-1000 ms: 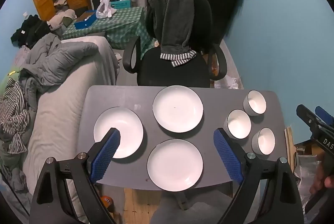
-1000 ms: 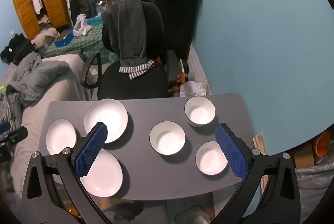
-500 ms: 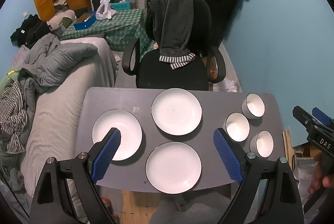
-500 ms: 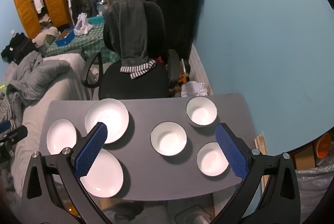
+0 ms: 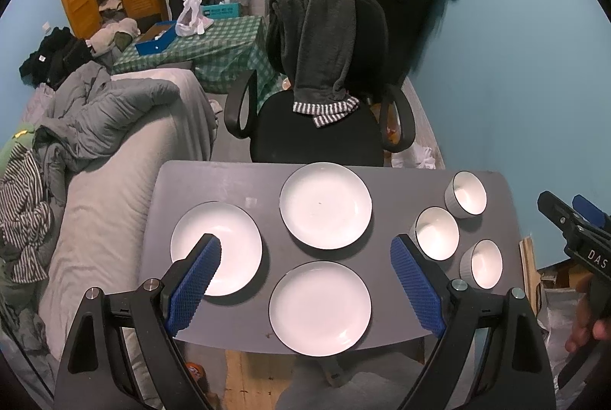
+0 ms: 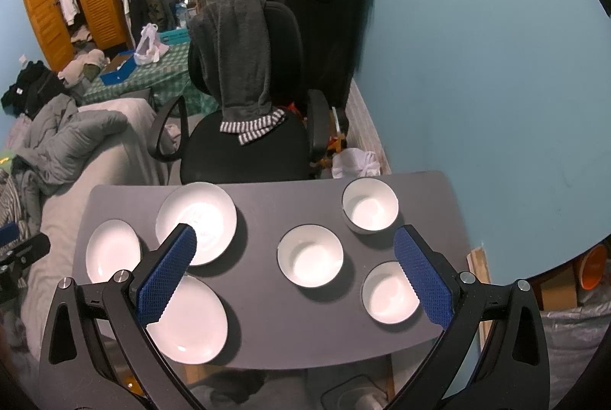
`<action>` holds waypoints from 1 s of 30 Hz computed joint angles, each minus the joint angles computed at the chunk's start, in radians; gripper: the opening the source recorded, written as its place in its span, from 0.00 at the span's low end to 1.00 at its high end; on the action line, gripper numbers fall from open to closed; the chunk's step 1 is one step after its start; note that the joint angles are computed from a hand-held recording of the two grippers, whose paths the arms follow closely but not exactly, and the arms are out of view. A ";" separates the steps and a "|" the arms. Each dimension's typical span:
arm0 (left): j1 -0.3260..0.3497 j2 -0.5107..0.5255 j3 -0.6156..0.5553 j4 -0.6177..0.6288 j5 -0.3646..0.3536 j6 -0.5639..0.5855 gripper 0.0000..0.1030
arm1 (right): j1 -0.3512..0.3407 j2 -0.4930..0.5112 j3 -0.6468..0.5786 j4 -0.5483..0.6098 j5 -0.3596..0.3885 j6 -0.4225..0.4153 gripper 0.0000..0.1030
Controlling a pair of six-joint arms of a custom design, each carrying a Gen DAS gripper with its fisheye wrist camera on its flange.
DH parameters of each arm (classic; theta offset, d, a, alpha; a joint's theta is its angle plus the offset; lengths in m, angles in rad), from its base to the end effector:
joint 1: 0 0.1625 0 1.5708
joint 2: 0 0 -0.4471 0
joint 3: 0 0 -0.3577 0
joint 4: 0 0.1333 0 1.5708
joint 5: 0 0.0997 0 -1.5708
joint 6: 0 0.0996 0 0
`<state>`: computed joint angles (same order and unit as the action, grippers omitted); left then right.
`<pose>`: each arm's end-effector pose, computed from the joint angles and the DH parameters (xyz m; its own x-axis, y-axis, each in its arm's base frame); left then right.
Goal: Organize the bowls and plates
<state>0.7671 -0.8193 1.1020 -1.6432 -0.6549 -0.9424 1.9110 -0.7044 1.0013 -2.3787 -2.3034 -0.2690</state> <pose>-0.3808 -0.6620 0.3093 -0.7480 -0.2238 -0.6248 0.1683 0.8467 -0.5048 0.3318 -0.7375 0.3316 -0.7035 -0.1604 0.6924 -0.4958 0.8087 -0.3164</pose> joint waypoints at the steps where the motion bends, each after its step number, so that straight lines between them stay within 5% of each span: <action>1: 0.000 0.000 0.000 0.000 0.001 0.000 0.89 | 0.000 0.000 0.000 0.000 -0.001 0.000 0.99; 30: -0.001 -0.002 0.010 -0.006 0.000 0.000 0.89 | 0.002 0.018 -0.027 0.023 0.001 0.009 0.99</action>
<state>0.7657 -0.8216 1.1115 -1.6496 -0.6550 -0.9421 1.9127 -0.6863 0.9741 -2.3561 -2.3022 -0.2603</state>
